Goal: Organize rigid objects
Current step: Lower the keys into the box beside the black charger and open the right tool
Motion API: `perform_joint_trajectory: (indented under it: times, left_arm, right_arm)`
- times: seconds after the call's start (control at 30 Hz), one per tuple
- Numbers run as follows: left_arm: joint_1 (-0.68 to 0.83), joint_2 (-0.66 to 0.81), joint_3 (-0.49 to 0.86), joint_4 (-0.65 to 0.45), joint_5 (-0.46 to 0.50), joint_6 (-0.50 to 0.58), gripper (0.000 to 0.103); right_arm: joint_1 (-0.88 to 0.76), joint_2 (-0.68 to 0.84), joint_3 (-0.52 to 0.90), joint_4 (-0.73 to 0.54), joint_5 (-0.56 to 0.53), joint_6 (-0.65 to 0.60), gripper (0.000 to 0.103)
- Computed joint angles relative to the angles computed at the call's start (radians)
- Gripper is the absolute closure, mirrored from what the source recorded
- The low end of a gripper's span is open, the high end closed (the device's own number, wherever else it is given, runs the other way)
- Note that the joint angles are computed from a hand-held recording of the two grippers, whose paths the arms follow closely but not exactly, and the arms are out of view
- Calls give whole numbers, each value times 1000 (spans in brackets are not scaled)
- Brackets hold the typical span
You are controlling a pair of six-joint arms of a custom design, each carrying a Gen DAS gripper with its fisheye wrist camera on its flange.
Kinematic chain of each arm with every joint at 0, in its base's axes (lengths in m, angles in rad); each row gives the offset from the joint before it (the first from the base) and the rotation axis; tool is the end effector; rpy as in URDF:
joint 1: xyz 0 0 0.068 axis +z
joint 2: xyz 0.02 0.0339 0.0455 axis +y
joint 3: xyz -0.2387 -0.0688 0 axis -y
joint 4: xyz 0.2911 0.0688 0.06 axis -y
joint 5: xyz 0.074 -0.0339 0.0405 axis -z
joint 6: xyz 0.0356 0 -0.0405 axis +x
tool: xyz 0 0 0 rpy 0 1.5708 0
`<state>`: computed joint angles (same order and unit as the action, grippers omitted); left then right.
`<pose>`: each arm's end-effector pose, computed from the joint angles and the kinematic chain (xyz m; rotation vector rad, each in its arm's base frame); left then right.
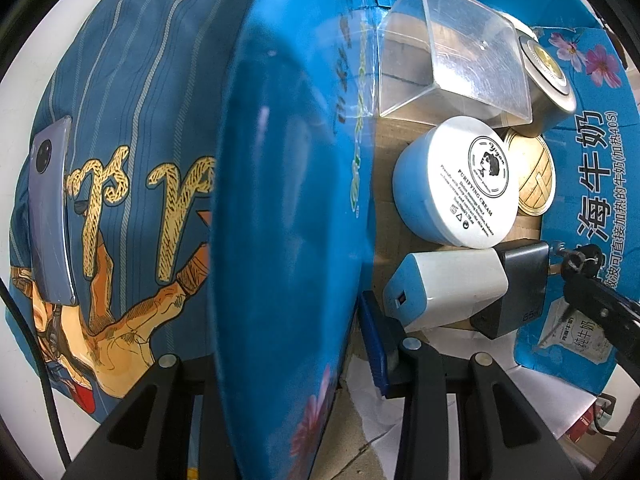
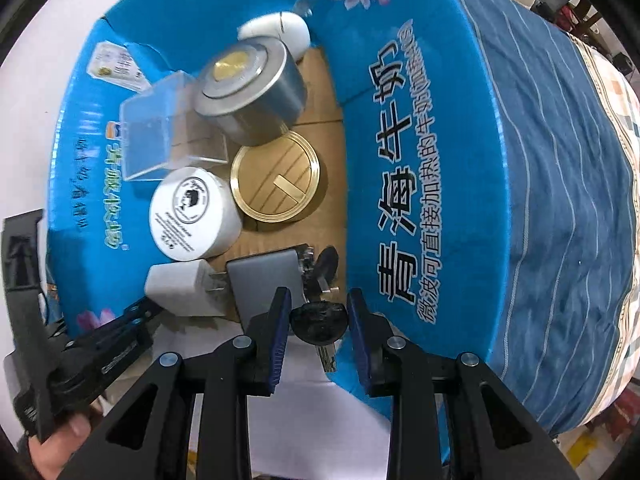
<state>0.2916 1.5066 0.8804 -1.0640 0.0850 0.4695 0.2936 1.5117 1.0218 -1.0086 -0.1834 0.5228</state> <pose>0.2525 0.0726 0.1210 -0.2638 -3.0452 0.1885 0.2842 0.0927 0.1590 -0.3464 -3.1005 -0.3081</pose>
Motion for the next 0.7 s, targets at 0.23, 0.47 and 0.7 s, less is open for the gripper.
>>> perform_joint_trajectory:
  times: [0.23,0.47,0.7]
  left_arm:
    - [-7,6,6,-1,2,-9,69]
    - [3,6,1,4,3,3,69]
    - [5,6,0,6,2,6,69]
  right_arm:
    - [17,57,24,24,22,26,72]
    - [4,104,62,15,29,29,72]
    - [5,105,66,18,18,48,61]
